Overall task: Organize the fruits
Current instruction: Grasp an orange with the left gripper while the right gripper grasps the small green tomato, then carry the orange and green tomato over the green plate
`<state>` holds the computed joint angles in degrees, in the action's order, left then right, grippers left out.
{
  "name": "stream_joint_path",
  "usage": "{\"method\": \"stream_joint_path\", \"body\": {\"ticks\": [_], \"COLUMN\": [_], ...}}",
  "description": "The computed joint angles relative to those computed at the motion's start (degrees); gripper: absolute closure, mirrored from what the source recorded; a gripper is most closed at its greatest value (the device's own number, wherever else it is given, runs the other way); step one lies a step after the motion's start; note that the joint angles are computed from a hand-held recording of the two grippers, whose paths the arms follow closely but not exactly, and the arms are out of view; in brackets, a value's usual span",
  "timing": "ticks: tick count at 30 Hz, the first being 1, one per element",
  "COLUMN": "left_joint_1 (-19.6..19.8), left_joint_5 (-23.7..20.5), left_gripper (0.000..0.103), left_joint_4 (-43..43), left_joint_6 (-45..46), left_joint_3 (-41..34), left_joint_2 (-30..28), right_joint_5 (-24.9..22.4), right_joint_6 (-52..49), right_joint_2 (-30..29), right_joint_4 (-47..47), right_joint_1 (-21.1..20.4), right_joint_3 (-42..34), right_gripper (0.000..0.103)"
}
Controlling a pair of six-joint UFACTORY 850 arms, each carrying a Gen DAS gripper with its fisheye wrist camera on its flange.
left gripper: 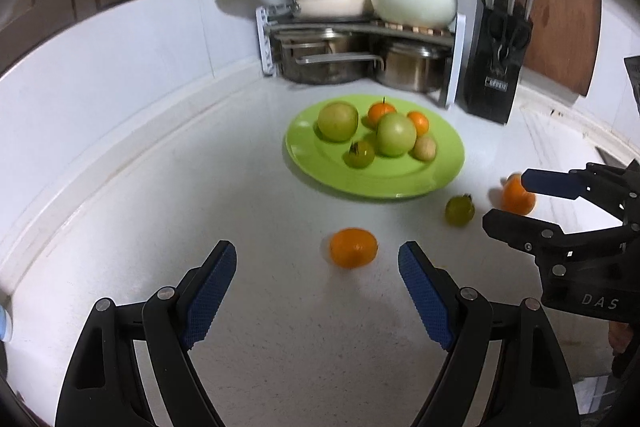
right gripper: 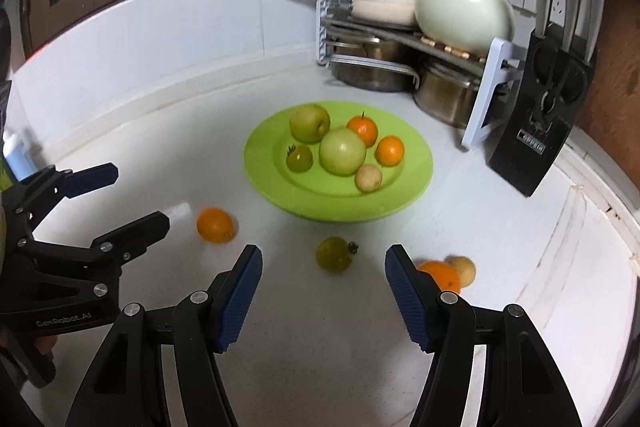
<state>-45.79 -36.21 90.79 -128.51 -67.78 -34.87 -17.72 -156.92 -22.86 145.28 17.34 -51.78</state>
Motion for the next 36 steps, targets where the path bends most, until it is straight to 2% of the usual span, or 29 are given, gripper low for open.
{"method": "stream_joint_path", "body": {"ticks": [8, 14, 19, 24, 26, 31, 36], "left_joint_1": [2.1, 3.0, 3.7, 4.2, 4.2, 4.5, 4.6], "left_joint_5": [5.9, 7.4, 9.0, 10.5, 10.5, 11.3, 11.7], "left_gripper": [0.020, 0.024, 0.035, 0.045, 0.049, 0.065, 0.066], "left_joint_4": [1.6, 0.1, -1.6, -3.8, -4.1, -4.1, -3.7], "left_joint_6": [-0.6, 1.6, 3.4, 4.7, 4.7, 4.5, 4.0], "left_joint_3": [-2.8, -5.6, -7.0, -8.5, -8.8, -9.0, -9.0], "left_joint_2": [-3.2, -5.4, -6.5, -7.7, -7.8, -8.1, -8.0], "right_joint_5": [1.4, 1.9, 2.7, 3.5, 3.4, 3.5, 2.9], "right_joint_6": [13.9, 20.0, 24.5, 24.5, 26.3, 27.1, 31.7], "right_joint_2": [-4.1, -6.4, -8.2, -9.6, -10.0, -10.5, -10.9], "right_joint_4": [-12.5, -17.8, -22.4, -22.2, -24.1, -25.2, -30.0], "right_joint_1": [-0.7, -1.2, -1.3, -1.2, -1.3, -1.4, -1.5], "right_joint_3": [-3.6, -6.1, -8.2, -9.4, -9.8, -10.5, -11.0], "right_gripper": [0.038, 0.042, 0.049, 0.049, 0.053, 0.060, 0.072]}}
